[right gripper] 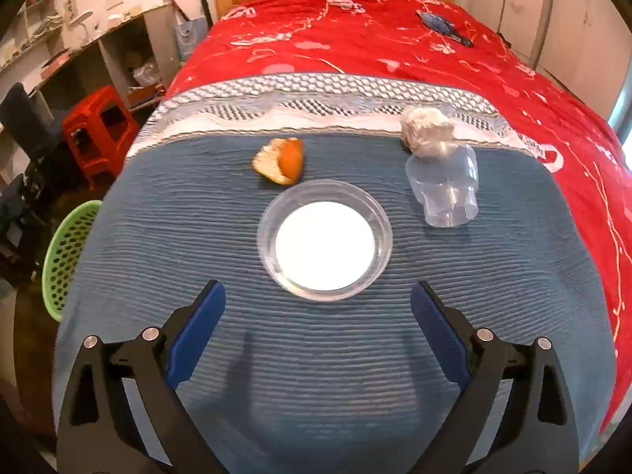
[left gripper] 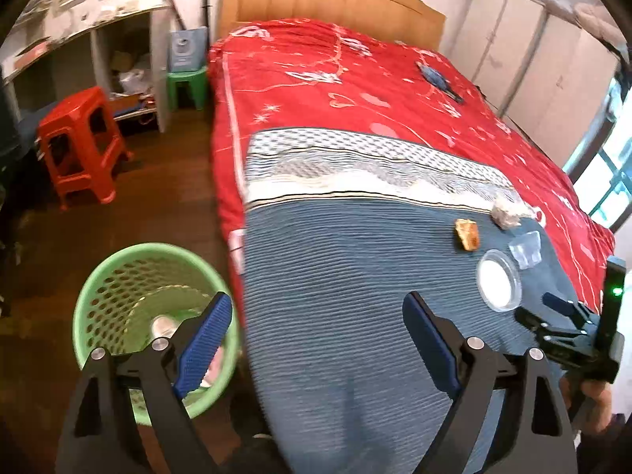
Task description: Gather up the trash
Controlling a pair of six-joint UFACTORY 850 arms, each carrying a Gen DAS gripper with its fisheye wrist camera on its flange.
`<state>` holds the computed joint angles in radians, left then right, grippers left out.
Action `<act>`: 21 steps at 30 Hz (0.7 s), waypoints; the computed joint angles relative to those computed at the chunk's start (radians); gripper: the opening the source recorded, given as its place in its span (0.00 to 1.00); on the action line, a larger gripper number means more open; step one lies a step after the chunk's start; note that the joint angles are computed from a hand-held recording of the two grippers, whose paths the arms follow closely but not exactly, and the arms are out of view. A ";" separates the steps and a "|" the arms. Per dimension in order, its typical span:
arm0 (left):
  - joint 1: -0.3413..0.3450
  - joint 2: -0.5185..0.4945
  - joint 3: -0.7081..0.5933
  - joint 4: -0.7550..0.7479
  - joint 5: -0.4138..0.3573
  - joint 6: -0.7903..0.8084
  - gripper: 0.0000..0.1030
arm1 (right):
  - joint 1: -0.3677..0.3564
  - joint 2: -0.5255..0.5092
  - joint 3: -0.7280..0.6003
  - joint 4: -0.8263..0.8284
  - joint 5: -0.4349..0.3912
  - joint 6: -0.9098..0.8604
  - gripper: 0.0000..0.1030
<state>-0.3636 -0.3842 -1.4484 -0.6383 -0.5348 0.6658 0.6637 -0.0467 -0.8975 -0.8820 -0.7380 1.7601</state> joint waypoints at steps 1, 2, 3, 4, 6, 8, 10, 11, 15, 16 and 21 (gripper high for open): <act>-0.010 -0.009 -0.012 0.013 -0.004 -0.011 0.83 | -0.004 -0.001 0.005 0.002 0.004 -0.002 0.92; -0.022 -0.020 -0.028 0.025 -0.010 -0.021 0.83 | -0.010 -0.004 0.006 0.003 0.009 -0.006 0.92; -0.033 -0.031 -0.042 0.034 -0.013 -0.029 0.83 | -0.020 -0.009 0.008 0.009 0.022 -0.015 0.93; -0.040 -0.039 -0.053 0.043 -0.016 -0.038 0.83 | -0.029 -0.013 0.008 0.014 0.033 -0.024 0.93; -0.057 -0.059 -0.081 0.060 -0.026 -0.056 0.83 | -0.044 -0.026 0.003 0.021 0.049 -0.043 0.93; -0.071 -0.085 -0.115 0.070 -0.041 -0.070 0.83 | -0.052 -0.037 -0.006 0.024 0.057 -0.055 0.93; -0.083 -0.107 -0.144 0.086 -0.053 -0.090 0.83 | -0.061 -0.049 -0.016 0.030 0.065 -0.073 0.94; -0.087 -0.117 -0.156 0.093 -0.058 -0.099 0.83 | -0.066 -0.057 -0.022 0.032 0.065 -0.081 0.94; -0.108 -0.157 -0.206 0.109 -0.081 -0.119 0.83 | -0.083 -0.076 -0.036 0.036 0.078 -0.093 0.94; -0.111 -0.164 -0.215 0.108 -0.086 -0.119 0.83 | -0.086 -0.078 -0.037 0.035 0.083 -0.092 0.94; -0.143 -0.208 -0.269 0.141 -0.100 -0.144 0.83 | -0.100 -0.070 -0.025 0.030 0.100 -0.076 0.87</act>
